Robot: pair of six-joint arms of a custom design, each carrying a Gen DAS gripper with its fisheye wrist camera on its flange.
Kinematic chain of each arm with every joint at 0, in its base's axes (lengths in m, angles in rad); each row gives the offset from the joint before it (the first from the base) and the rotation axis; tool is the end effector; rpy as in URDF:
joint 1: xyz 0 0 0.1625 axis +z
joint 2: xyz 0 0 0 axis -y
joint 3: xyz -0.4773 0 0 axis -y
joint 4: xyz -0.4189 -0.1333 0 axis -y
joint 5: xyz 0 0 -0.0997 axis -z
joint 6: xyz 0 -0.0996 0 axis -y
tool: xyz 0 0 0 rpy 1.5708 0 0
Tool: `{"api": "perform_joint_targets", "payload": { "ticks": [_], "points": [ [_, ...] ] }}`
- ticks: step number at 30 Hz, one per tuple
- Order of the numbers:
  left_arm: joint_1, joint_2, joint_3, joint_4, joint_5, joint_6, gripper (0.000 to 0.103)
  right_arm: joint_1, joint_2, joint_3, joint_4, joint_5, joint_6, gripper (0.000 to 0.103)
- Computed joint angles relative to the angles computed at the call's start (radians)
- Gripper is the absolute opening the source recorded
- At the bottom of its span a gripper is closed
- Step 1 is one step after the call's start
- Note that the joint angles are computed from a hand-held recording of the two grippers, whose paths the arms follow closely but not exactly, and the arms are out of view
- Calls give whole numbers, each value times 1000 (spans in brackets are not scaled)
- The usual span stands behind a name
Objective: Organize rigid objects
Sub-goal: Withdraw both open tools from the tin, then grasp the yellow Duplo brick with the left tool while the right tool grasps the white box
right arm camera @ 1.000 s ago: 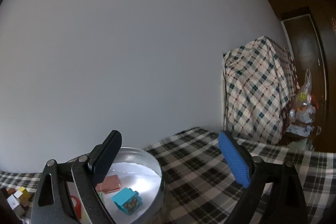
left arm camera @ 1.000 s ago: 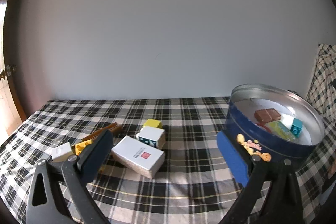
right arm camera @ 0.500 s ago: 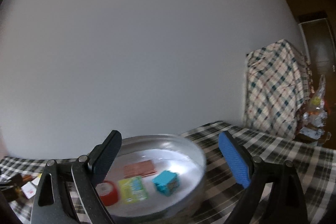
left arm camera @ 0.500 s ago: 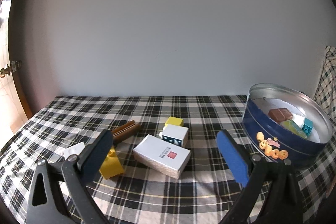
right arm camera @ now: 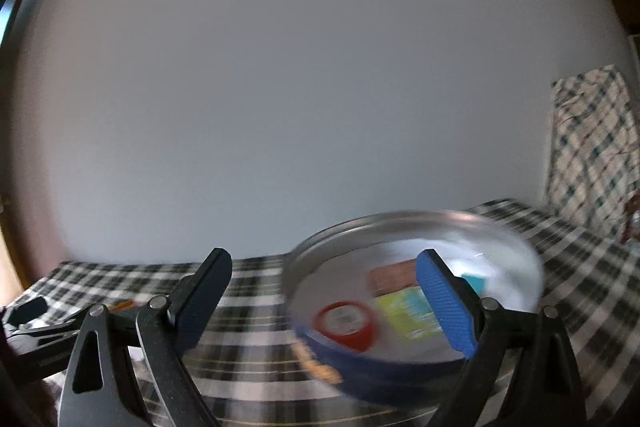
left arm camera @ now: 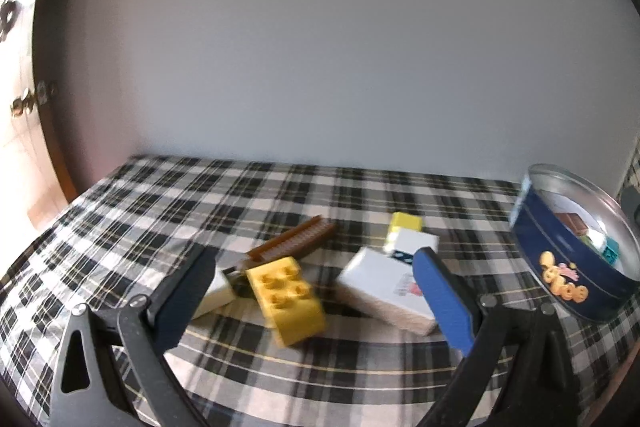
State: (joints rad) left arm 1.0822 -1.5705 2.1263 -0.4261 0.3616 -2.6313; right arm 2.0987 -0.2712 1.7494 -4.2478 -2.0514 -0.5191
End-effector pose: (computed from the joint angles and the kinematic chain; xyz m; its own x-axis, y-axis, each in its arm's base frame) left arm 0.0225 -0.4401 0.3154 -0.6228 -0.5139 -0.5899 0.4182 0.4185 -0.8062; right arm 0.3862 -0.4891 -0.0660 -0.7626 -0.2205 0.6081 -0.6466 0.2356 -0.7255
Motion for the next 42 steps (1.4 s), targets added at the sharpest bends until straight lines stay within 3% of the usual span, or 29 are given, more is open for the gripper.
{"api": "perform_joint_targets", "payload": {
  "ticks": [4, 11, 20, 27, 28, 30, 31, 33, 35, 38, 42],
  "points": [
    [33, -19, -25, 94, 4, -87, 100, 21, 17, -20, 69, 13, 12, 95],
    [80, -34, -71, 182, -9, -128, 97, 38, 16, -58, 317, 33, 68, 95],
    [89, -21, -109, 336, 18, -281, 97, 32, -4, -124, 775, 126, 55, 95],
    [93, -82, -99, 279, -4, -263, 97, 47, 38, -226, 999, 94, 48, 94],
    [96, -85, -100, 279, -2, -269, 97, 51, 47, -243, 1023, 88, 49, 93],
    [103, -79, -108, 310, 6, -308, 97, 57, 63, -274, 1073, 57, 50, 65],
    [105, -73, -114, 333, 14, -328, 97, 60, 69, -287, 1106, 43, 54, 62],
    [103, -65, -115, 346, 25, -329, 97, 58, 72, -295, 1129, 44, 62, 48],
    [96, -64, -107, 341, 48, -310, 97, 53, 61, -277, 1121, 68, 68, 44],
    [87, -52, -96, 338, 86, -284, 97, 43, 29, -223, 1091, 79, 90, 43],
    [84, 23, -132, 447, 117, -325, 91, 31, -21, -127, 975, 83, 76, 43]
  ]
}}
